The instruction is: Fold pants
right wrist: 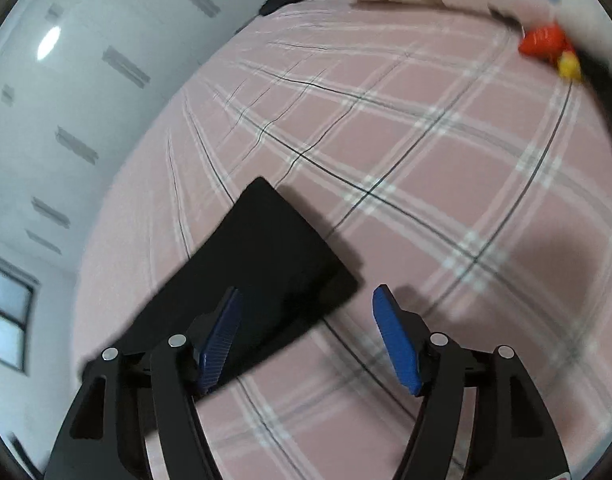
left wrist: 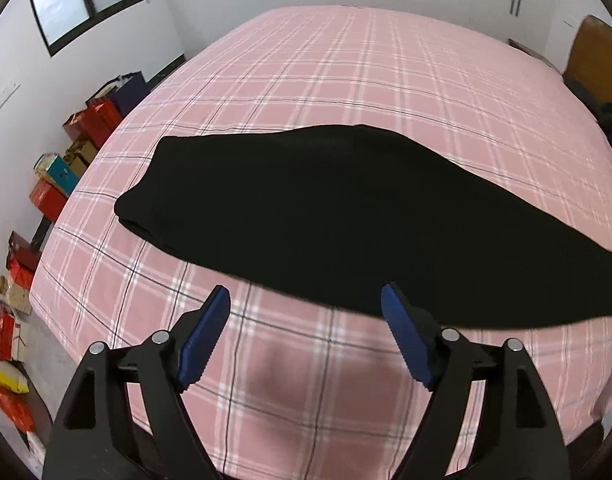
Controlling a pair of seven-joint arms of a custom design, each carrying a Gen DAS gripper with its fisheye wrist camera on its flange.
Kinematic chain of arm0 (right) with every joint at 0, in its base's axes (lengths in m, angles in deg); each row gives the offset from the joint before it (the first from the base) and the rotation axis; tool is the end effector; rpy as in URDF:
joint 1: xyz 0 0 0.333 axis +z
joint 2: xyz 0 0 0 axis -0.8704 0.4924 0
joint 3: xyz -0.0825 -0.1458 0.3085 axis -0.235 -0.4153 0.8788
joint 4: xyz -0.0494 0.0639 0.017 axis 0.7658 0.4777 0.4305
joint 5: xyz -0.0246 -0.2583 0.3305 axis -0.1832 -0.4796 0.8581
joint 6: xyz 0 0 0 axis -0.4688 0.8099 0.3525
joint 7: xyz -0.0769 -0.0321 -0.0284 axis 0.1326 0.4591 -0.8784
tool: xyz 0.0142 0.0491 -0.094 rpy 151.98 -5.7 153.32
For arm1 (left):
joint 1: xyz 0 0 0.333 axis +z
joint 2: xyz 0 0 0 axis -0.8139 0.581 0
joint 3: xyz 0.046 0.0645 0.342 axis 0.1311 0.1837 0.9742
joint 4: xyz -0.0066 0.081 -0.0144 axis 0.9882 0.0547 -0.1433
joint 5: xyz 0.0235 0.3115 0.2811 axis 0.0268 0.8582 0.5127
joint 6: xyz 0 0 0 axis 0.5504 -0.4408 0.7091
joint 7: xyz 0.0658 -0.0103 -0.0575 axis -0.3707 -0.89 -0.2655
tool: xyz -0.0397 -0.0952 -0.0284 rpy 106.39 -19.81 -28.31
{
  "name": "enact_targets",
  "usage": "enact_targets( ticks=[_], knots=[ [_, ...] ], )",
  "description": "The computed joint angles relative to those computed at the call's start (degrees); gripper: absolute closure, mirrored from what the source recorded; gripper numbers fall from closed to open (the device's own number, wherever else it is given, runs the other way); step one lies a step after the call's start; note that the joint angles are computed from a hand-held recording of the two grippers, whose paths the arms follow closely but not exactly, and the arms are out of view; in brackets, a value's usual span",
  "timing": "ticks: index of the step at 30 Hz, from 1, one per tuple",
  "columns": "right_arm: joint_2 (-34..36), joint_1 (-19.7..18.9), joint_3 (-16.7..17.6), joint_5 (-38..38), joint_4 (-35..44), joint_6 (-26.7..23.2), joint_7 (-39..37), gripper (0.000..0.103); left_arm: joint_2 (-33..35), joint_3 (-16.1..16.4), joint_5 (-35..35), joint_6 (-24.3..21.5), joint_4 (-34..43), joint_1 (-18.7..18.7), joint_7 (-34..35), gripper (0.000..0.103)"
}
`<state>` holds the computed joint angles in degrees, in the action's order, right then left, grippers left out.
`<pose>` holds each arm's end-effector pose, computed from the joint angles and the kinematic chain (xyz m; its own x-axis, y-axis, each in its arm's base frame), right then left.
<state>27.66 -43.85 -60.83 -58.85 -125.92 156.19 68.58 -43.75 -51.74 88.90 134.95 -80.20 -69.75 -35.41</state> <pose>0.5772 0.1962 0.5198 -0.3116 -0.7577 -0.5734 -0.7658 0.5575 -0.3205 0.3798 -0.1878 0.6172 0.5120 -0.8541 -0.0910 -0.7607 -0.4017 -0.5099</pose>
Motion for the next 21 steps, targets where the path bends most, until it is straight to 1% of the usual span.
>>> enact_targets(
  ticks=[1, 2, 3, 4, 6, 7, 8, 9, 11, 13, 15, 19, 21],
  knots=[
    [0.94, 0.08, -0.05, 4.07, 0.45, 0.12, -1.12, 0.035, 0.12, -0.34, -0.17, -0.27, 0.28, -0.18, -0.15, 0.023],
    [1.46, 0.13, 0.29, 5.83, 0.18, 2.48, -0.55, 0.035, 0.14, -0.59, -0.28, -0.36, 0.46, -0.36, -0.34, 0.023],
    [1.87, 0.14, 0.73, 8.55, 0.10, 4.70, -1.94, 0.035, 0.21, -0.79, -0.52, -0.34, 0.67, -0.70, -0.31, 0.023],
    [2.45, 0.01, 1.35, 14.03, 0.45, 6.23, -5.95, 0.037, 0.40, -0.97, -0.58, -0.63, 0.93, -0.86, -0.32, 0.023],
    [3.66, -0.47, 2.85, 24.00, 1.89, 6.74, -13.01, 0.062, 0.84, -1.23, -0.87, -1.16, 1.44, -1.25, -0.36, 0.023],
    [4.22, -0.71, 3.29, 26.13, 2.77, 5.87, -14.49, 0.088, 1.08, -1.21, -1.20, -1.20, 1.68, -1.53, -0.21, 0.023],
    [4.34, -1.20, 3.95, 24.93, 3.05, 5.73, -13.37, 0.090, 1.28, -1.26, -1.39, -1.26, 1.92, -1.73, -0.13, 0.023],
    [3.96, -0.20, 3.22, 19.71, 2.99, 6.57, -10.32, 0.090, 1.43, -1.33, -1.38, -1.21, 2.12, -1.91, 0.03, 0.023],
    [3.26, 0.19, 2.95, 11.84, 3.06, 6.42, -6.10, 0.090, 1.95, -2.03, -0.56, -2.04, 2.93, -1.96, -0.06, 0.023],
    [2.57, 0.77, 2.31, 0.10, 3.96, 4.21, 1.16, 0.090, 2.53, -2.76, 0.68, -3.04, 3.84, -2.14, 0.23, 0.023],
    [2.17, 1.06, 2.10, -7.30, 5.20, 1.38, 5.81, 0.091, 3.40, -3.48, 1.85, -4.66, 4.92, -2.33, 0.72, 0.023],
    [1.09, 1.81, 2.40, -11.53, 7.50, -0.59, 8.16, 0.091, 3.29, -3.29, 2.12, -4.82, 5.08, -3.09, 1.30, 0.023],
    [0.71, 2.58, 2.77, -16.21, 9.94, -2.55, 9.73, 0.091, 2.36, -2.91, 1.76, -4.34, 4.41, -3.42, 1.61, 0.022]
  ],
)
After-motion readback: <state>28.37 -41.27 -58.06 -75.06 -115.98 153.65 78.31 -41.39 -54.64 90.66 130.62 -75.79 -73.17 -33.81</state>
